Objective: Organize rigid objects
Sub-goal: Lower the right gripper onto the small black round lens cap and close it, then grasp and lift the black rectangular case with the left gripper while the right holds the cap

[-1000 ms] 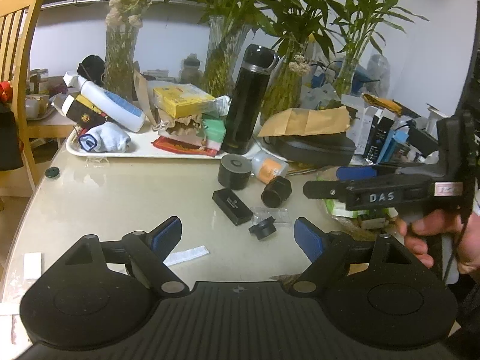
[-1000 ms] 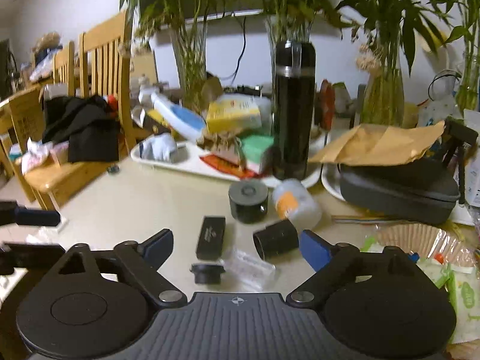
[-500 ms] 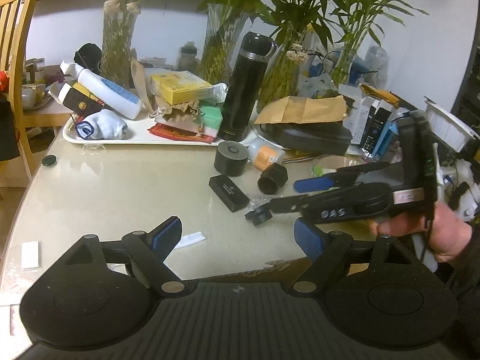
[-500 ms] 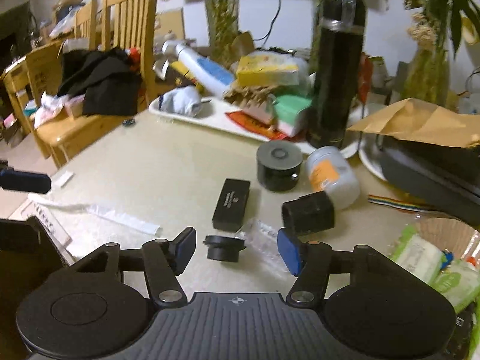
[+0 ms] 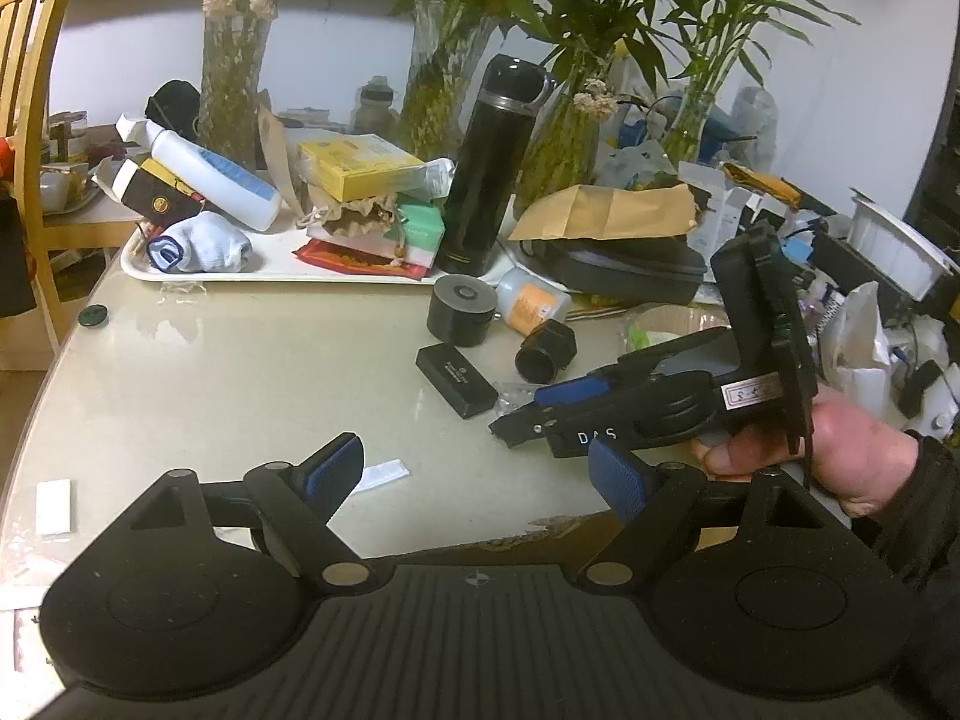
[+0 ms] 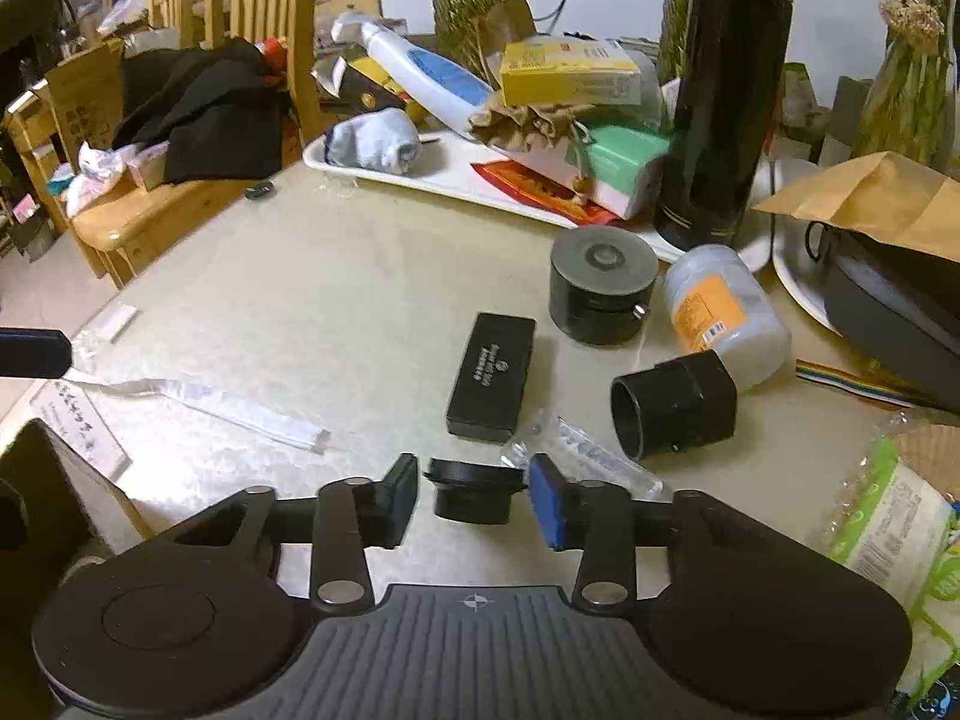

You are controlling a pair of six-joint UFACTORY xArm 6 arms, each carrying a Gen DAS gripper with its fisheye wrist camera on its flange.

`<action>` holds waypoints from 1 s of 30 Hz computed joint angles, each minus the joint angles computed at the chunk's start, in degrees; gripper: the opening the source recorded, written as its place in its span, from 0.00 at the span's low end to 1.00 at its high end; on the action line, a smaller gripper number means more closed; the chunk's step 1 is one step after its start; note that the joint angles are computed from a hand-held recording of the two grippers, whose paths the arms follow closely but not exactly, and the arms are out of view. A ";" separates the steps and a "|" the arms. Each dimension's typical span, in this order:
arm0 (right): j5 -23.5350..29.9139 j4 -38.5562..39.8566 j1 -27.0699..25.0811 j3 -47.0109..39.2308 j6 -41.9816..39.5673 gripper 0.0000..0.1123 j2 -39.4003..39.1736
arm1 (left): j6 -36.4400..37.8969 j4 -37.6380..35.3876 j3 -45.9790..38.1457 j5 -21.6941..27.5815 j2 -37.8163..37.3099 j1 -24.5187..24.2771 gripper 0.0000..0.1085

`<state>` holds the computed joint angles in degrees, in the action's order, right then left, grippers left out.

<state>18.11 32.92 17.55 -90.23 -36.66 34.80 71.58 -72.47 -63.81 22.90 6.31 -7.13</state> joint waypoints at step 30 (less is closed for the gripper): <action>-10.01 45.23 1.24 17.31 -34.60 0.36 -18.46 | -12.05 15.10 -5.60 -6.61 4.31 -1.31 0.76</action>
<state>8.09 78.15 18.79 -72.92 -71.26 16.35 59.53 -57.37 -69.41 16.29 10.61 -8.44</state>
